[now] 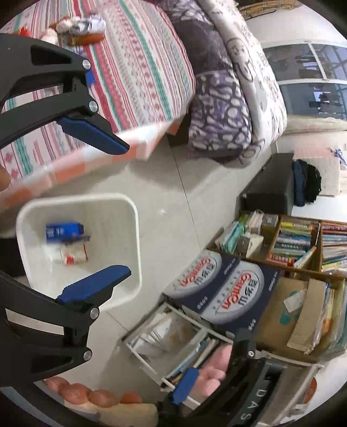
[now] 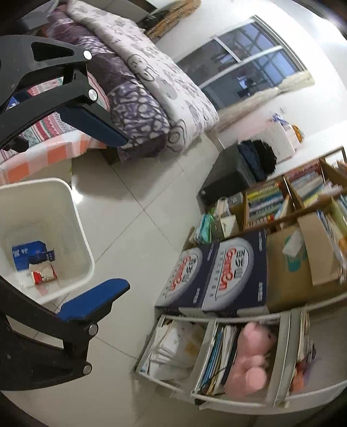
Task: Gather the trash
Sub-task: 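Grasp crumpled white paper with the left gripper while the right grasps a white wrapped packet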
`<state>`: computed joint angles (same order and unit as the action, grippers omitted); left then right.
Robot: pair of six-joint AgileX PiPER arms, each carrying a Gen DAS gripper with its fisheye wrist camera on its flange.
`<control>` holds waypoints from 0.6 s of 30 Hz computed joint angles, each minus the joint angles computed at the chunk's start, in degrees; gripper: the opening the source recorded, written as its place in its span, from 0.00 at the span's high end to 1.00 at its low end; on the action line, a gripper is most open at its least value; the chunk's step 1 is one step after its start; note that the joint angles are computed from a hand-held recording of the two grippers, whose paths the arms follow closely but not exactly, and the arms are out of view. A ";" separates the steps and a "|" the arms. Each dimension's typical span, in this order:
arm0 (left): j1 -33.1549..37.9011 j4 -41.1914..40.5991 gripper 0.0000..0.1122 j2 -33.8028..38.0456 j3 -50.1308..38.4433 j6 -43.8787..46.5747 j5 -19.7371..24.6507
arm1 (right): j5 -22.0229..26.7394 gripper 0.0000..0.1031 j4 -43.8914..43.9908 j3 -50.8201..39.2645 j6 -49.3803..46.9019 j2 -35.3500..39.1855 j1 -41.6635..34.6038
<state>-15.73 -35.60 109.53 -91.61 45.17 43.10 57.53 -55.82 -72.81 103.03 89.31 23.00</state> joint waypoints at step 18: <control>12.14 21.47 0.23 13.71 -14.77 -14.28 -1.38 | -1.05 0.07 10.89 -24.74 -17.03 21.92 4.89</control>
